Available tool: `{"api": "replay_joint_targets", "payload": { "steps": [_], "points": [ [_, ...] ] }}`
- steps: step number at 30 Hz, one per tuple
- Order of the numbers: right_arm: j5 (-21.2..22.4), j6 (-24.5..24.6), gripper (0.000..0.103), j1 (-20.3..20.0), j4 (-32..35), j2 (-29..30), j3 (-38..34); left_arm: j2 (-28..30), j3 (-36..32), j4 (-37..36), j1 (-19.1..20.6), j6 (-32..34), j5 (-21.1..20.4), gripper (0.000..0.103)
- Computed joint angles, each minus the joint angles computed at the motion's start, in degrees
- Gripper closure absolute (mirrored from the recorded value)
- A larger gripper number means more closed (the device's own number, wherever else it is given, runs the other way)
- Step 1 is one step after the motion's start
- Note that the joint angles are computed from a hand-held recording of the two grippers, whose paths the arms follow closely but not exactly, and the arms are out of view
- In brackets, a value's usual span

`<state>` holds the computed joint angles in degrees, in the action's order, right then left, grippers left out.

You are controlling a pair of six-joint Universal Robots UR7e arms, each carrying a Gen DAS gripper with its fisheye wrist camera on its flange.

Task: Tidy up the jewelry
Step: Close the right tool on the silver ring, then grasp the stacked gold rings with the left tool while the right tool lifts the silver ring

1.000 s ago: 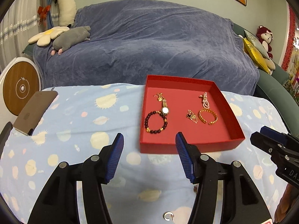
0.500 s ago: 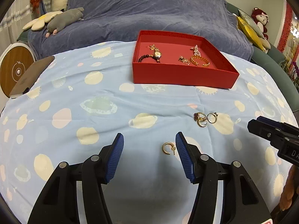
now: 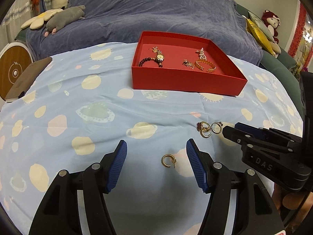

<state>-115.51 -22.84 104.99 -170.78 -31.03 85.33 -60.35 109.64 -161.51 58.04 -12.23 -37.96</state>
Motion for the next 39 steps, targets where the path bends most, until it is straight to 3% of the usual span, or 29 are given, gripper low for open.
{"api": "replay_joint_targets", "payload": {
  "steps": [7,9,26,36,39],
  "points": [
    [-1.03,-1.2,0.087,-0.06,-0.08,2.0,-2.22,-0.48,-0.16,1.0,0.68,-1.18,-0.27,0.042],
    [-1.21,-1.29,0.095,-0.03,0.35,2.3,-2.71,-0.4,-0.33,0.89,0.7,-1.21,-0.45,0.042],
    [1.44,-0.81,0.098,-0.4,-1.37,-1.19,0.25,3.27,-4.04,1.01,0.42,-0.74,-2.82,0.042],
    [2.05,-0.41,0.098,-1.21,-2.01,-3.58,2.61,8.68,-8.85,-0.05,0.78,1.48,-4.24,0.043],
    [2.08,-0.3,0.098,-1.46,-2.23,-4.06,3.01,9.8,-9.78,0.09,1.13,1.67,-3.53,0.053]
  ]
}}
